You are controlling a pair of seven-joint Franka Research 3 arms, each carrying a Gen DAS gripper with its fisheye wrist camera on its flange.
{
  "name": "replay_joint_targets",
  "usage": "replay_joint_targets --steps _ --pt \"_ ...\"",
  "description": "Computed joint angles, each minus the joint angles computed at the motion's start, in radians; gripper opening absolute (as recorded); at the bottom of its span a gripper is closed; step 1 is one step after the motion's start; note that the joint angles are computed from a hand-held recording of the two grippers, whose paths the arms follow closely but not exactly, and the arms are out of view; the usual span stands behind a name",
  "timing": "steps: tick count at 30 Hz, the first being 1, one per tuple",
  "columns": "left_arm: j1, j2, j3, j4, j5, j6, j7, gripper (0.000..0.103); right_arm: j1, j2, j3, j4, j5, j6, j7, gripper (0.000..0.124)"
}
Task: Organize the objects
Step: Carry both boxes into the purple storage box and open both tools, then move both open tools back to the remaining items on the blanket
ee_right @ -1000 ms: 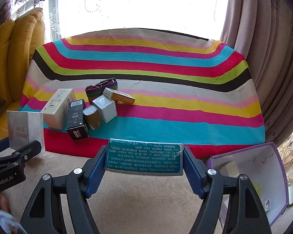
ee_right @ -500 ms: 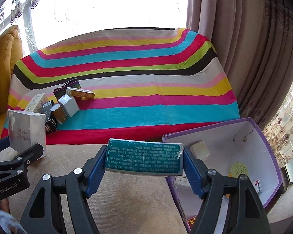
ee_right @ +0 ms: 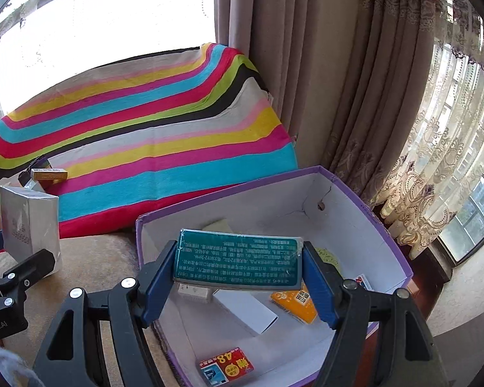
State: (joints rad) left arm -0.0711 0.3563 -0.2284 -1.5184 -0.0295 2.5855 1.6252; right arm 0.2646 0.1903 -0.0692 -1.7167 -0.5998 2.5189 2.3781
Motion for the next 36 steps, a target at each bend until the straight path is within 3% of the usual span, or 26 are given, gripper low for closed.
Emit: replay_joint_targets --steps 6,9,13,18,25,31,36 --pt "-0.008 0.077 -0.069 0.113 -0.072 -0.019 0.101 0.092 -0.016 -0.025 -0.017 -0.023 -0.057 -0.022 0.058 0.074" --pt "-0.001 0.131 -0.111 0.201 -0.142 -0.083 0.184 0.094 -0.027 -0.036 -0.017 -0.033 -0.085 -0.036 0.096 0.08" --pt "-0.021 0.17 -0.102 0.268 -0.168 -0.141 0.19 0.097 -0.045 -0.049 -0.01 -0.05 -0.097 -0.03 0.126 0.086" --pt "-0.003 0.135 -0.095 0.223 -0.227 -0.111 0.168 0.098 -0.058 -0.049 0.001 -0.051 -0.083 -0.025 0.118 0.086" --pt "0.038 0.075 -0.095 0.137 -0.277 -0.065 0.233 0.098 -0.048 -0.037 0.007 -0.031 -0.07 -0.031 0.089 0.086" --pt "0.036 0.05 -0.036 0.115 -0.226 -0.085 0.168 0.098 -0.022 -0.016 0.012 0.005 -0.074 -0.031 0.064 0.088" --pt "0.037 0.02 0.002 0.068 -0.154 -0.053 0.096 0.098 0.009 0.017 0.019 0.058 -0.064 -0.041 0.022 0.091"
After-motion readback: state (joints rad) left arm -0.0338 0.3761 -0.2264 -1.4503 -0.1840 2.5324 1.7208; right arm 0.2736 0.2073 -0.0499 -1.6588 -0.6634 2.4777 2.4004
